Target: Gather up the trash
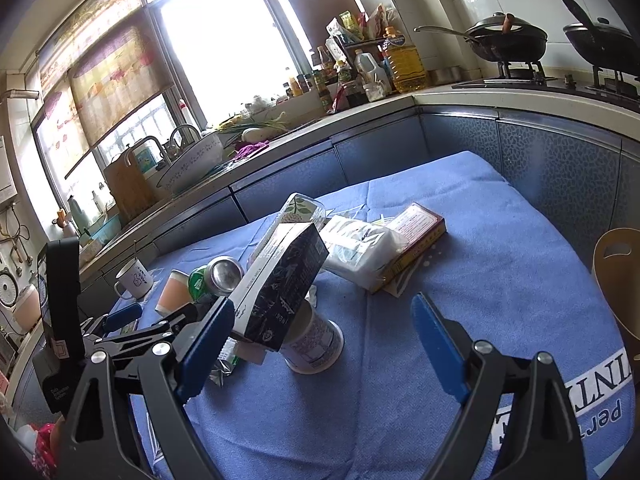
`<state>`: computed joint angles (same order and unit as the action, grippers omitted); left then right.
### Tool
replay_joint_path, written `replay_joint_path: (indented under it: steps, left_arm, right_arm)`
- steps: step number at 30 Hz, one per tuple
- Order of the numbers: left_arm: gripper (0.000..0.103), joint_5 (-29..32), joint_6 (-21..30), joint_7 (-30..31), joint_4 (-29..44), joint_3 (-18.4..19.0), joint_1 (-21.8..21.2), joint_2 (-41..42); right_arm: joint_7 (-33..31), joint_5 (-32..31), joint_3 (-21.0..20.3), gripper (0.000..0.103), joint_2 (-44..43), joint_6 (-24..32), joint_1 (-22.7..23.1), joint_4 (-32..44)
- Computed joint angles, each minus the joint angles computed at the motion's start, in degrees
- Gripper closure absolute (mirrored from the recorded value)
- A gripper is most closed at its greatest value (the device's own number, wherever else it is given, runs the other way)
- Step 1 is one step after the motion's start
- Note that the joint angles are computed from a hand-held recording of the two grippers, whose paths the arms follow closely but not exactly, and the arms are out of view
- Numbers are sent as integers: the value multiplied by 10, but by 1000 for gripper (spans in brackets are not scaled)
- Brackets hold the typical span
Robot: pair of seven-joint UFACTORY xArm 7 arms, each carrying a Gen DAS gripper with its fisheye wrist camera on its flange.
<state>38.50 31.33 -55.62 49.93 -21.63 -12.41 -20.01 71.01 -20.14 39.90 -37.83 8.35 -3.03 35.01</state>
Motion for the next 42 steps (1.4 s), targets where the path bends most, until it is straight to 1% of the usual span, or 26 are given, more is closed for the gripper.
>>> replay_joint_path:
  steps: [11,15,18,23,26,29,33,36,39,42]
  left_arm:
    - [5,-7,-5,6,-2,4,0,0]
    - [5,-19,-8,15,-6,11,-2,-2]
    - [5,-42,-20,32,-14,21,-8,-10]
    - [5,-75,-56,72,-26,26,-14,-25]
    - [5,-83,-72,89,-25,15,-12,-28]
    - [5,-91,-75,100,-14,3,-10,-18]
    - [5,-111,-79,118,1,5,-22,0]
    - [5,-105,-76,119,18,-5,-24,16]
    - [5,-77,-61,101,38,-19,-21,33]
    - [5,-50,-40,83,54,-23,-28,47]
  right_arm:
    - [6,-5,0,16,-1,9,-2,4]
    - [10,-8,4,16,3,9,-5,6]
    - [13,-10,7,16,10,4,-9,10]
    - [15,-12,8,16,19,4,-11,12]
    - [19,-13,6,16,13,7,-9,8]
    - [21,-12,0,16,8,9,-5,2]
    - [27,-6,-8,16,1,8,1,-10]
    - [31,-1,-15,16,-8,7,6,-21]
    - [29,3,-23,16,-17,7,12,-29]
    - [27,7,-28,16,-25,3,14,-37]
